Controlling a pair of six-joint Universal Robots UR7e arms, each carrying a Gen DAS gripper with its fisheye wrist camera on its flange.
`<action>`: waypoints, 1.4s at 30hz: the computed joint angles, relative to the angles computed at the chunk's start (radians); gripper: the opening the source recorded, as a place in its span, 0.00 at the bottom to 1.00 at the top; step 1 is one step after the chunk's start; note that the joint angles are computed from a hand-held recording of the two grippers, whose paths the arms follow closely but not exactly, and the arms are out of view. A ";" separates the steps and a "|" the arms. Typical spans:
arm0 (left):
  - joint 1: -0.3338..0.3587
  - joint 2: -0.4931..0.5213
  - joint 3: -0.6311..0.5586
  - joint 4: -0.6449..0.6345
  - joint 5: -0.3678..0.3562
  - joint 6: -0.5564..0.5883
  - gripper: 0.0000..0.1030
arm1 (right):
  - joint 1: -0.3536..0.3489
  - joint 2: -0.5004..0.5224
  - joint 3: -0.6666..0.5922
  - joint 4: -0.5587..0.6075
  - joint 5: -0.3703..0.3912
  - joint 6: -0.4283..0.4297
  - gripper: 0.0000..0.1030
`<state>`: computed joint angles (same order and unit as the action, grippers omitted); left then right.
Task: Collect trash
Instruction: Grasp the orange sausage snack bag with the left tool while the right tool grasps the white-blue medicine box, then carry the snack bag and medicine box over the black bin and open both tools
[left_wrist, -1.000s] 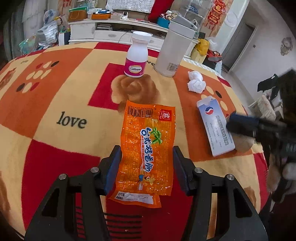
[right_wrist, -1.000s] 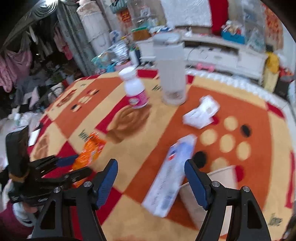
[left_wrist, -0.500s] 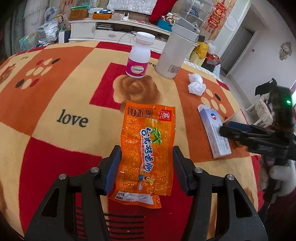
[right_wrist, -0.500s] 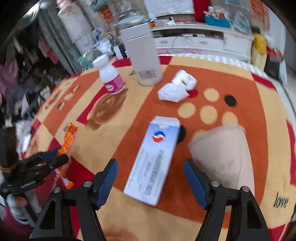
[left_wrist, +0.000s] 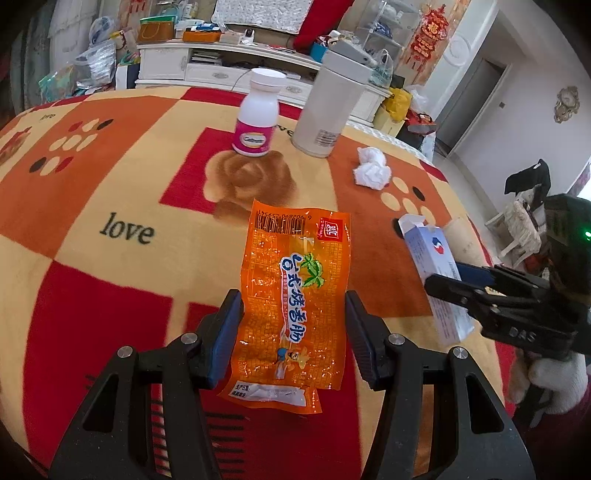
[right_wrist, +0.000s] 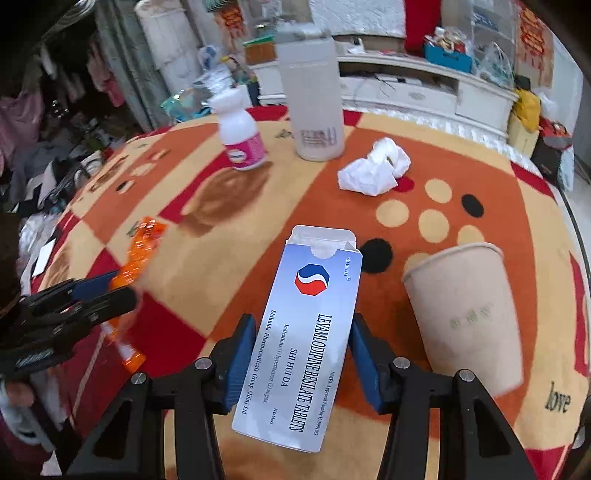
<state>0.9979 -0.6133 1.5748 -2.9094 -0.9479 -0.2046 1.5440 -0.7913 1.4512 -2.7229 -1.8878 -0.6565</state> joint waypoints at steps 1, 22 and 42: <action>-0.005 0.002 0.001 0.003 0.000 -0.004 0.52 | -0.004 -0.016 0.018 -0.002 0.011 -0.001 0.48; -0.142 0.109 -0.033 0.075 -0.025 -0.047 0.52 | -0.124 -0.301 0.309 -0.102 0.079 -0.029 0.48; -0.221 0.346 -0.345 0.228 -0.192 0.026 0.52 | -0.282 -0.447 0.350 -0.186 0.086 0.005 0.48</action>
<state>0.7768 -0.2672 1.2297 -2.6812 -1.1401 -0.1786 1.2621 -1.2387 1.8008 -2.9093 -1.8021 -0.6512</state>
